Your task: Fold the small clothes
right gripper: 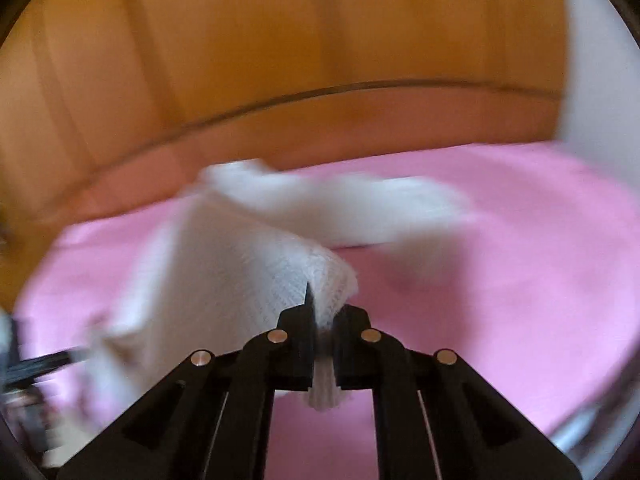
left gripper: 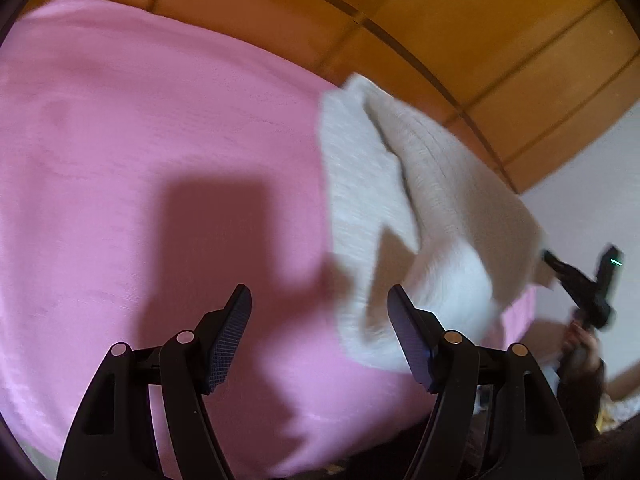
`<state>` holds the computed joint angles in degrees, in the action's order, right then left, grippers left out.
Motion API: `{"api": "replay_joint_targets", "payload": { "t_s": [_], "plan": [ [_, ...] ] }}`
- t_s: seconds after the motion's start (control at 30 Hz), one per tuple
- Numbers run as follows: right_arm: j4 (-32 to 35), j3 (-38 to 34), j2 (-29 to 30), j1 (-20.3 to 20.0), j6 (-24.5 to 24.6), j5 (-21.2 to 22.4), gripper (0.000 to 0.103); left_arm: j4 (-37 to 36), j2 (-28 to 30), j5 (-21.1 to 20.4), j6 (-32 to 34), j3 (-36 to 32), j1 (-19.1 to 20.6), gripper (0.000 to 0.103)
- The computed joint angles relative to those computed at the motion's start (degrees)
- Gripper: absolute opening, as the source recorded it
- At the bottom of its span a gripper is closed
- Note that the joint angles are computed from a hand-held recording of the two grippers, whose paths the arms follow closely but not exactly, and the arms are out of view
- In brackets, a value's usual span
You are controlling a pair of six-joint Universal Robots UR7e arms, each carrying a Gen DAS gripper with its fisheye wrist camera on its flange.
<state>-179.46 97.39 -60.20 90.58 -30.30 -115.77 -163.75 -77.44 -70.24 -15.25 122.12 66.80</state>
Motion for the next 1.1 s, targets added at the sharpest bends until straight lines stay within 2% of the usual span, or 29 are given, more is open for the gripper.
{"api": "replay_joint_targets", "payload": {
  "t_s": [0.03,0.07,0.13,0.2,0.27,0.3,0.33,0.37,0.4,0.47,0.6,0.73,0.87,0.93,0.97,1.0,1.03,1.07,1.1],
  "plan": [
    [-3.1,-1.9,2.1,-0.5,-1.4,-4.1,0.006,0.0,0.9,-0.7,0.0,-0.4,-0.2,0.07],
    [-3.7,-3.7,3.7,-1.7,-0.3,-5.9,0.006,0.4,2.0,-1.3,0.0,-1.0,-0.4,0.069],
    [0.9,-5.9,4.2,-3.4,3.5,-5.7,0.006,0.6,4.1,-3.2,0.0,-2.2,-0.4,0.07],
    [1.5,-6.9,5.5,-4.1,4.0,-6.3,0.006,2.0,6.6,-2.1,-0.7,-3.8,-0.7,0.07],
    [2.1,-7.1,6.2,-4.3,4.4,-5.7,0.006,2.6,8.3,-3.0,-1.5,-4.8,-0.2,0.069],
    [2.3,-7.4,6.5,-4.1,4.4,-5.6,0.006,2.4,9.4,-3.2,-2.1,-5.1,-0.1,0.056],
    [3.0,-7.8,6.4,-4.0,4.5,-5.3,0.006,2.5,9.9,-3.7,-1.7,-5.4,-0.1,0.031],
    [3.2,-7.8,6.5,-3.9,4.5,-5.0,0.006,3.0,10.4,-4.0,-1.2,-5.7,-0.1,0.023],
    [3.6,-8.0,6.8,-3.8,4.4,-4.9,0.006,2.7,10.8,-2.5,-1.0,-5.8,-0.6,0.019],
    [4.1,-7.3,5.8,-4.2,3.7,-4.1,0.006,1.1,10.6,-1.9,-0.7,-5.6,-0.8,0.016],
    [3.0,-5.7,4.5,-3.6,0.9,-4.6,0.006,-0.3,6.2,5.3,-1.2,-5.4,-0.5,0.013],
    [1.2,-5.5,3.5,-2.5,-0.2,-4.9,0.006,0.7,2.5,16.1,2.4,-9.7,1.3,0.007],
    [1.2,-5.8,3.3,-1.5,-0.5,-5.4,0.006,1.6,4.9,30.1,10.1,-19.8,2.3,0.007],
    [1.1,-5.9,3.5,-0.9,-0.9,-5.8,0.006,0.9,7.2,36.1,11.3,-24.4,2.6,0.008],
    [1.0,-5.9,3.6,-0.5,-1.3,-6.2,0.006,-1.2,8.7,40.6,11.9,-26.2,2.4,0.008],
    [0.7,-6.0,3.8,-0.3,-1.7,-6.7,0.006,-3.6,9.6,42.8,12.4,-27.2,2.3,0.008],
    [0.5,-6.2,4.0,-0.1,-2.0,-7.1,0.006,-4.5,9.3,42.6,10.9,-27.6,2.2,0.009],
    [1.1,-6.5,4.0,0.1,-1.9,-7.2,0.006,-4.2,8.1,39.9,8.0,-26.7,2.0,0.015],
    [1.1,-6.6,4.1,0.2,-2.1,-7.4,0.006,-4.4,6.8,36.0,7.2,-25.4,2.4,0.036]
  ]
}}
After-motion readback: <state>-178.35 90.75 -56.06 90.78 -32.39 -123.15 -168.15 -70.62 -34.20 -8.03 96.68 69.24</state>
